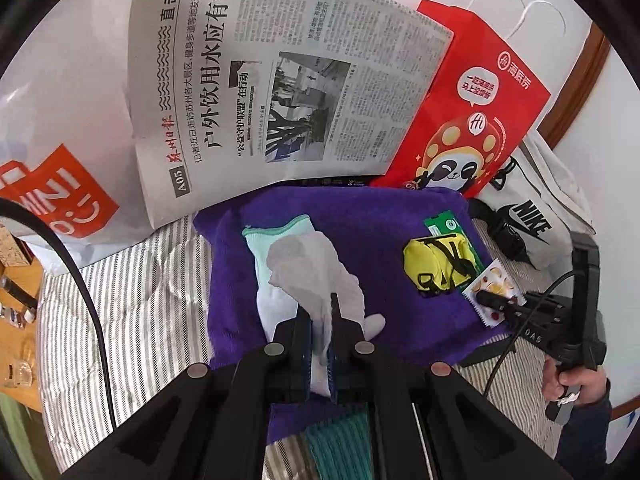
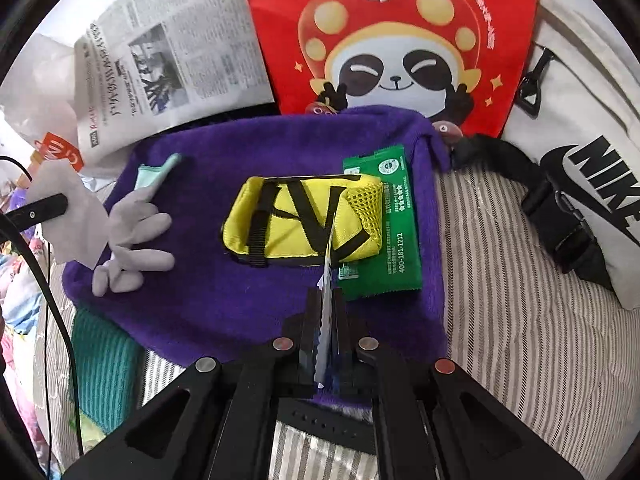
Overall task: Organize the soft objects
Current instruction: 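Carry the packet over the purple towel with the right tool while the left tool carries the wipe there, then open both tools to drop the packet and the wipe onto the purple towel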
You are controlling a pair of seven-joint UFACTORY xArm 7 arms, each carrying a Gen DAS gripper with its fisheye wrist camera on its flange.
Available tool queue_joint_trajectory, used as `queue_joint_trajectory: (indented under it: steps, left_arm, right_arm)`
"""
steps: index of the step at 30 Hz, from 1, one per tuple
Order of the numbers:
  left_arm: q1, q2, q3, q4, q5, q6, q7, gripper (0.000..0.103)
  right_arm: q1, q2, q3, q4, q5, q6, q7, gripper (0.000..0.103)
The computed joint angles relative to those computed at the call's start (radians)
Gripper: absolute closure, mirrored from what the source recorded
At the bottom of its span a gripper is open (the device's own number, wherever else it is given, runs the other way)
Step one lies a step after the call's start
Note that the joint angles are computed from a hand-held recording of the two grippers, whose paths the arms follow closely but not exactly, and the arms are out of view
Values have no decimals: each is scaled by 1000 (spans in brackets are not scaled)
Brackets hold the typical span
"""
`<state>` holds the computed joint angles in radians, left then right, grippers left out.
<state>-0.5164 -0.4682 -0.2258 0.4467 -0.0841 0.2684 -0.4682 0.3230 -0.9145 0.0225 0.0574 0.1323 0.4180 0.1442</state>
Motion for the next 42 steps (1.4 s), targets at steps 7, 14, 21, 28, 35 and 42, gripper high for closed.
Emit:
queue_joint_trajectory:
  steps: [7, 14, 21, 28, 35, 42]
  left_arm:
    - [-29, 66, 42, 26, -43, -33, 55, 97]
    - [3, 162, 25, 82, -38, -52, 76, 97]
    - [40, 261, -11, 132, 19, -67, 43, 97]
    - [35, 311, -13, 142, 31, -67, 32, 96]
    - [49, 317, -38, 152, 119, -31, -19, 92]
    - [78, 276, -71, 130, 245, 40, -129, 56]
  right_arm:
    - [71, 113, -76, 22, 61, -68, -87, 99]
    - [35, 118, -87, 22, 92, -66, -129, 88]
    - [-21, 50, -7, 17, 34, -37, -102, 54]
    - [-31, 67, 10, 31, -6, -73, -58, 51]
    - [-33, 36, 23, 15, -22, -77, -19, 49]
    - [-29, -168, 22, -29, -29, 38, 25, 49]
